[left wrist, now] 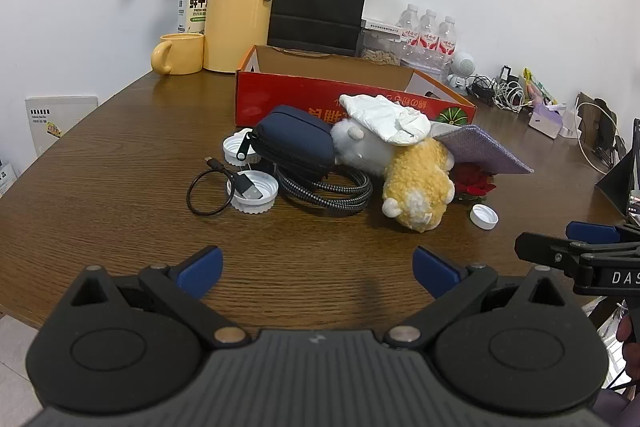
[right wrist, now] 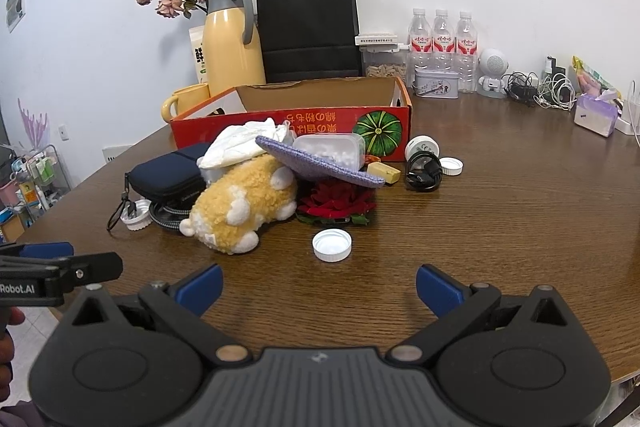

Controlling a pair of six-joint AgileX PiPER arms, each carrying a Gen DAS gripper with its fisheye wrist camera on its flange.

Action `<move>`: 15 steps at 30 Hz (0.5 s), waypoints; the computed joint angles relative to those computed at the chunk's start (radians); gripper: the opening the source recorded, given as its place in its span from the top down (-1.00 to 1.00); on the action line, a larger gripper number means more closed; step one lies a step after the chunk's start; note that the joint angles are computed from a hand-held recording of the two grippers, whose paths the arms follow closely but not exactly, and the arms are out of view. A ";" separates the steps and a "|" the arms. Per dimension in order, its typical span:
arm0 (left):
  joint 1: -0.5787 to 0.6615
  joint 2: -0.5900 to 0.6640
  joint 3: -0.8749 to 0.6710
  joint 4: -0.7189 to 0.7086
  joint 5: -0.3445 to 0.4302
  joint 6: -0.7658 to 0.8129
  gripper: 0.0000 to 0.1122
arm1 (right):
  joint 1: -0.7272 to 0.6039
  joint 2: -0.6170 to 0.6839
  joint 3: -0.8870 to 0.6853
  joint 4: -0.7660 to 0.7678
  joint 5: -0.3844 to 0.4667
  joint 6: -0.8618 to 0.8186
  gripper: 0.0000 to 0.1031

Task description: Organize objects

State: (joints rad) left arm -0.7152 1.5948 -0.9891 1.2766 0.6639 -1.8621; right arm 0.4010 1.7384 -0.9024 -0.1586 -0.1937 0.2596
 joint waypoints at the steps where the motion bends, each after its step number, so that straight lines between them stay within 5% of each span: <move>1: 0.000 0.001 -0.001 -0.001 0.001 0.001 -0.84 | 0.000 0.000 -0.002 -0.004 0.002 0.004 -1.00; 15: -0.002 0.000 0.004 0.001 0.003 -0.011 -0.84 | 0.000 0.000 -0.002 -0.002 0.003 0.001 -1.00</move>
State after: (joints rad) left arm -0.7174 1.5946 -0.9847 1.2781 0.6672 -1.8727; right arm 0.4008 1.7382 -0.9042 -0.1601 -0.1904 0.2610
